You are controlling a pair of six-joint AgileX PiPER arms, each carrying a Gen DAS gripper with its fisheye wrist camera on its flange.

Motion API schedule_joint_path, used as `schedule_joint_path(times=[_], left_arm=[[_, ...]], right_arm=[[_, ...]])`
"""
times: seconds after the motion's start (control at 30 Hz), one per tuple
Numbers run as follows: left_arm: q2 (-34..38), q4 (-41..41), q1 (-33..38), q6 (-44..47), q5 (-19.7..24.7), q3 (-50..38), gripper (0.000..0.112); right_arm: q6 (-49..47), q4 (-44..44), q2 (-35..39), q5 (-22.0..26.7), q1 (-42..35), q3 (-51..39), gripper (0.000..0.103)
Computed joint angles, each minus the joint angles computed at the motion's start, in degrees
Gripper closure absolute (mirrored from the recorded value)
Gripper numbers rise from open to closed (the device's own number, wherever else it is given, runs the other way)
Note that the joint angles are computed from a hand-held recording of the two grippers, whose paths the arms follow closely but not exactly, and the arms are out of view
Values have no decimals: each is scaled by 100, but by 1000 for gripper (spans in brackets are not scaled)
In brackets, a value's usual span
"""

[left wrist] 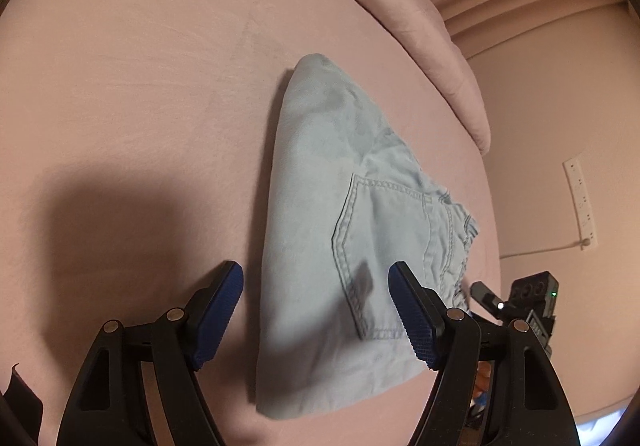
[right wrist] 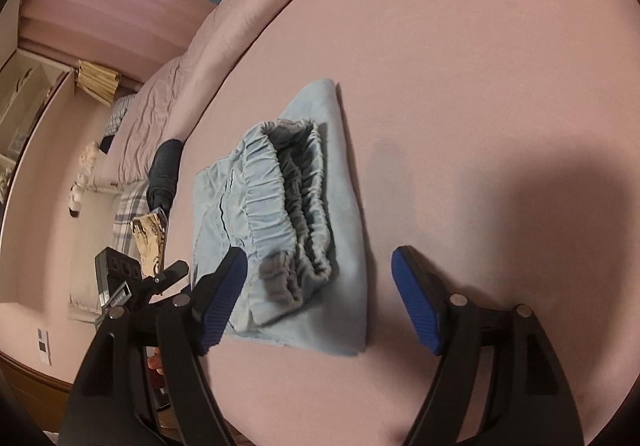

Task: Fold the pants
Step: 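Grasp the waistband with the right tool while the left tool grips the pants edge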

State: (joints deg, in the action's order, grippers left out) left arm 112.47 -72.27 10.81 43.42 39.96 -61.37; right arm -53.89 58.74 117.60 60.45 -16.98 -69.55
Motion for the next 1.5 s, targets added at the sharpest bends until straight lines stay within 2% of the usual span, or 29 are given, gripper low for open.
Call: schedule_joint_path(times=[0.13, 0.23, 0.37, 0.43, 0.5, 0.57, 0.67, 0.77, 1.0, 1.33, 1.5], left_arm=[[177, -279, 141, 205, 249, -112, 38], [255, -287, 108, 211, 262, -221, 38], [173, -18, -88, 31, -28, -272, 39], [99, 83, -179, -56, -221, -228, 46], [64, 180, -194, -63, -364, -158, 63], [79, 26, -126, 90, -294, -94, 67], [116, 121, -157, -41, -332, -167, 75], [27, 292, -254, -172, -501, -153, 82], [-255, 799, -472, -459, -850, -111, 95], [-875, 1482, -661, -709, -1492, 300, 96], [-1256, 1500, -517, -593, -1657, 571, 96]], right_arm=[[106, -129, 171, 40, 194, -275, 24], [133, -212, 343, 146, 284, -544, 20], [140, -224, 450, 123, 459, -703, 20], [53, -196, 412, -23, 549, -646, 20], [-92, -111, 334, -157, 578, -507, 24], [-232, -72, 278, -308, 584, -382, 40], [-448, 118, 254, -311, 546, -231, 52], [-623, 235, 140, -478, 596, -63, 59], [-808, 247, -528, -1221, 959, 435, 64], [-1112, 185, -1285, -1747, 1485, 740, 66], [-1215, 279, -1446, -1762, 1688, 769, 66]])
